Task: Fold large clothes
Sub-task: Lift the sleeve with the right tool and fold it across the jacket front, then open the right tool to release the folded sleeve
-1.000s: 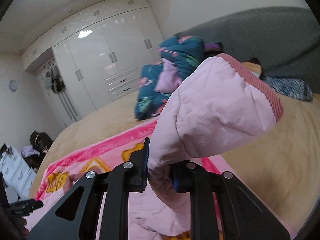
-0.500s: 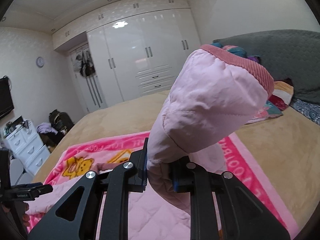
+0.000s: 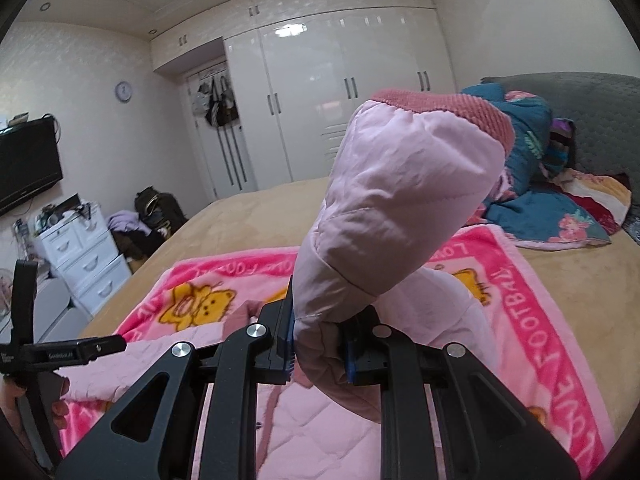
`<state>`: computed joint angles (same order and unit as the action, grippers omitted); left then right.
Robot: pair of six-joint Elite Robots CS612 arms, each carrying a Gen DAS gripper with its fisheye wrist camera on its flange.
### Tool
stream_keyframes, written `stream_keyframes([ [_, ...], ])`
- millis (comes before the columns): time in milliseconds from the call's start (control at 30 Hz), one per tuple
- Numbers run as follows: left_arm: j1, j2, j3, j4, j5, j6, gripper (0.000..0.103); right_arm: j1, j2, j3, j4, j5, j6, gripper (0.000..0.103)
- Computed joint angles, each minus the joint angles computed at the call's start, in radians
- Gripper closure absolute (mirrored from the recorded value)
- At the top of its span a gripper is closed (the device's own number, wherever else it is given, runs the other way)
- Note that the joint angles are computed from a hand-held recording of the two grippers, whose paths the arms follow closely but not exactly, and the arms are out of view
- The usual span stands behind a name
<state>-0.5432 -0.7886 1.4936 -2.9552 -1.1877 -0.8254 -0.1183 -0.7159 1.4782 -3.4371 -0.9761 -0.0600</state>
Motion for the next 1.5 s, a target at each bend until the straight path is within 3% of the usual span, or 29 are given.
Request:
stream_keyframes([
  [433,0.007,-0.018,0.080,-0.095,-0.040,-0.057,0.009,0.064,0.043,-0.001,0.060,-0.006,-0.077,0.086],
  [867,0.012,-0.011,0.123,-0.197,-0.123,-0.105,0.009,0.151,0.085,0.023,0.240,-0.107,-0.290,0.085],
  [1167,0.029,0.010,0.149,-0.266,-0.215,-0.187,0.009,0.190,0.088,0.064,0.339,-0.169,-0.466,0.072],
  [1233,0.036,0.018,0.154,-0.278,-0.243,-0.211,0.009,0.194,0.082,0.072,0.366,-0.163,-0.501,0.055],
  [1400,0.049,0.037,0.154,-0.279,-0.313,-0.257,0.009,0.183,0.051,0.108,0.415,-0.100,-0.515,0.028],
  [1500,0.057,0.054,0.147,-0.272,-0.365,-0.282,0.009,0.146,0.026,0.130,0.461,0.005,-0.462,0.023],
])
